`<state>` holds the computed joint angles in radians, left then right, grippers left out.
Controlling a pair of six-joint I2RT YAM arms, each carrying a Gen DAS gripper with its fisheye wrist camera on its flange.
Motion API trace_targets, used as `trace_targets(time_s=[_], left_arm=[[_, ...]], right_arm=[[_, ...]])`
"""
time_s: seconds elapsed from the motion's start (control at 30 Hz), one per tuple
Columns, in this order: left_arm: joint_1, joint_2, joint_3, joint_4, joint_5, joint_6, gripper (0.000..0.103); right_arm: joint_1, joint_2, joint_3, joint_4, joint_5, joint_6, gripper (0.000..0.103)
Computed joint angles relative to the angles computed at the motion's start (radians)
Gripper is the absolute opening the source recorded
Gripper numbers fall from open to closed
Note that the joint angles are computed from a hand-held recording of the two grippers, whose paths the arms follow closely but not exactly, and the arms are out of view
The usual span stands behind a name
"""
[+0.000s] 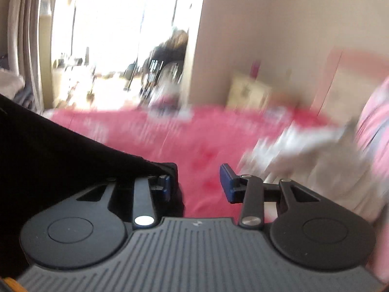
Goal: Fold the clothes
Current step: 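Lift the black T-shirt with both grippers and shake it open in the air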
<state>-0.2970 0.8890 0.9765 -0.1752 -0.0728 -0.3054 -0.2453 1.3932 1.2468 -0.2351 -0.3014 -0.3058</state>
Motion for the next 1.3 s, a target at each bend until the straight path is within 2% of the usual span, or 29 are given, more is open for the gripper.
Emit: trace_targets(time_s=[0.13,0.23,0.33,0.47,0.53,0.57,0.63,0.7,0.77,0.8,0.83,0.9,0.93,0.97,1.0,1.1,1.17,1.2,1.3], left_arm=[[-0.050,-0.057,0.105,-0.087,-0.088,0.044,0.005],[-0.155,-0.084,0.209,-0.147,-0.210,0.101,0.005],[-0.314,-0.095,0.313,-0.187,-0.372,0.163,0.005],[-0.669,-0.094,0.413,-0.128,-0.713,0.340,0.005],[-0.858,-0.084,0.432,-0.008,-0.878,0.492,0.005],[-0.962,-0.078,0.430,0.097,-0.962,0.604,0.005],[-1.145,-0.050,0.411,0.413,-1.087,0.903,0.005],[-1.267,0.005,0.400,0.774,-1.137,1.230,0.005],[-1.342,0.069,0.421,1.046,-1.143,1.484,0.005],[-1.360,0.092,0.435,1.113,-1.138,1.548,0.005],[-1.365,0.105,0.446,1.135,-1.134,1.570,0.005],[-1.330,0.113,0.458,1.062,-1.127,1.509,0.005],[-1.300,0.101,0.454,0.984,-1.123,1.437,0.005],[-1.222,0.076,0.462,0.767,-1.100,1.243,0.005],[-1.159,0.061,0.469,0.613,-1.072,1.104,0.005],[-0.968,0.029,0.473,0.287,-0.958,0.791,0.005],[-0.773,0.018,0.472,0.097,-0.809,0.582,0.005],[-0.666,0.016,0.461,0.037,-0.721,0.498,0.005],[-0.328,0.042,0.421,-0.049,-0.428,0.301,0.006]], right_arm=[[-0.055,-0.123,0.028,0.061,-0.043,-0.005,0.045],[-0.109,-0.195,0.074,0.090,-0.096,0.012,0.050],[-0.185,-0.242,0.139,0.092,-0.181,0.041,0.054],[-0.345,-0.280,0.223,0.105,-0.357,0.139,0.060],[-0.443,-0.298,0.243,0.152,-0.450,0.204,0.063],[-0.496,-0.306,0.250,0.187,-0.498,0.243,0.063],[-0.592,-0.306,0.267,0.268,-0.585,0.336,0.064],[-0.679,-0.294,0.287,0.363,-0.665,0.444,0.064],[-0.733,-0.277,0.304,0.447,-0.714,0.537,0.065],[-0.753,-0.267,0.311,0.488,-0.730,0.576,0.065],[-0.759,-0.260,0.318,0.509,-0.733,0.592,0.066],[-0.751,-0.249,0.331,0.515,-0.723,0.589,0.066],[-0.737,-0.244,0.337,0.501,-0.713,0.571,0.066],[-0.717,-0.238,0.347,0.477,-0.699,0.548,0.066],[-0.703,-0.237,0.350,0.457,-0.690,0.528,0.066],[-0.615,-0.226,0.358,0.350,-0.622,0.406,0.066],[-0.524,-0.207,0.368,0.264,-0.552,0.301,0.066],[-0.480,-0.194,0.372,0.231,-0.516,0.256,0.066],[-0.319,-0.149,0.377,0.146,-0.377,0.121,0.066]])
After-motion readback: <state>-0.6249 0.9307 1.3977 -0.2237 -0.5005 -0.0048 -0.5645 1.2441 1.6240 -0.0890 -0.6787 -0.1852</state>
